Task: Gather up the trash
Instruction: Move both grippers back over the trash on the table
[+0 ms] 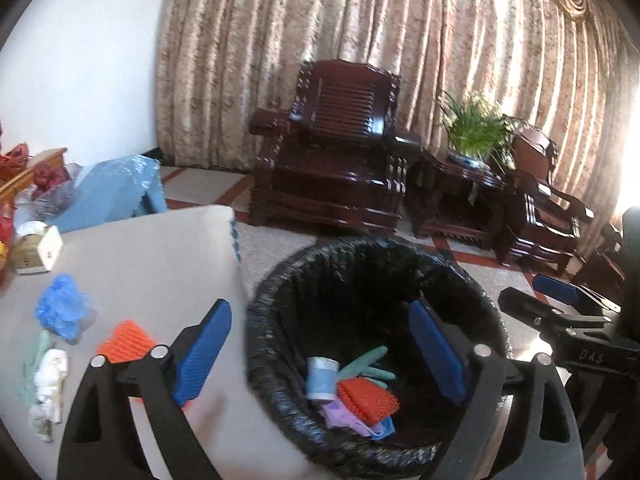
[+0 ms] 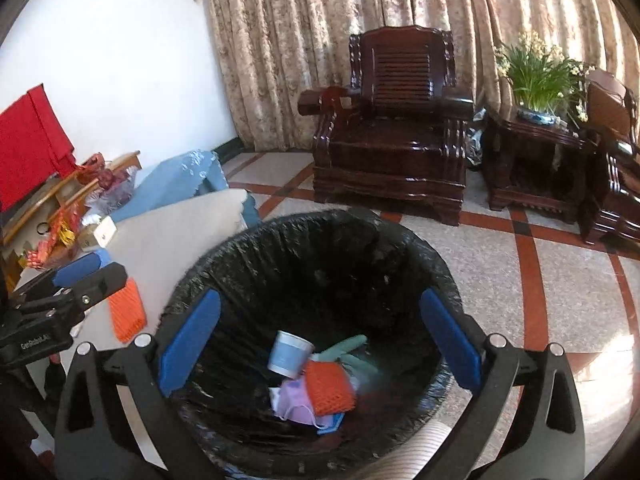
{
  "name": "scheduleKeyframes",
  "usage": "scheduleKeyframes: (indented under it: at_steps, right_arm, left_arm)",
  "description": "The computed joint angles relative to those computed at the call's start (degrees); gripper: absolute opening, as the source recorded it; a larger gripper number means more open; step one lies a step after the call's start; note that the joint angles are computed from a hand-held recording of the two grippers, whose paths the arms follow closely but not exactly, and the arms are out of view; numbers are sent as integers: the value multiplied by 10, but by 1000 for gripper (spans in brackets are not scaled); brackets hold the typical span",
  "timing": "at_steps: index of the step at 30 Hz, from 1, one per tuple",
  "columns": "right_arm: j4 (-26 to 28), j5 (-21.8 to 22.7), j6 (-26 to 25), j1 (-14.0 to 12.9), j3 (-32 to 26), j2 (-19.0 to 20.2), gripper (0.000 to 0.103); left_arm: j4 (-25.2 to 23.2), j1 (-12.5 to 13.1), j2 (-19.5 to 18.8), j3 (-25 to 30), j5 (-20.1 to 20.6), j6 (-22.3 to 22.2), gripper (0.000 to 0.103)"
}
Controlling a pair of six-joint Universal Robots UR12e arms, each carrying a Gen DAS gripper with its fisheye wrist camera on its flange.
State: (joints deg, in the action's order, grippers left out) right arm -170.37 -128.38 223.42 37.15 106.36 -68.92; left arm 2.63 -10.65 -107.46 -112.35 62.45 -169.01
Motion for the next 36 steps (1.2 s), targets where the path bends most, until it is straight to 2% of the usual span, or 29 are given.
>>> scheduleKeyframes:
  at_steps: [10, 22, 29, 36]
  right_arm:
    - [-42, 36, -71, 10, -59, 36, 98]
    - [-60, 102, -178, 26, -164, 104, 98]
    - [-38, 153, -218, 29, -222, 142, 98]
    - [-4, 205, -253, 30, -288, 190, 97]
  left_arm:
    - [44, 51, 32, -35, 43, -27, 90]
    - [93, 104, 41, -61, 112, -53, 90]
    - [98, 131, 39, -71, 147, -59, 90]
    - [109, 147, 24, -76, 185, -64, 90]
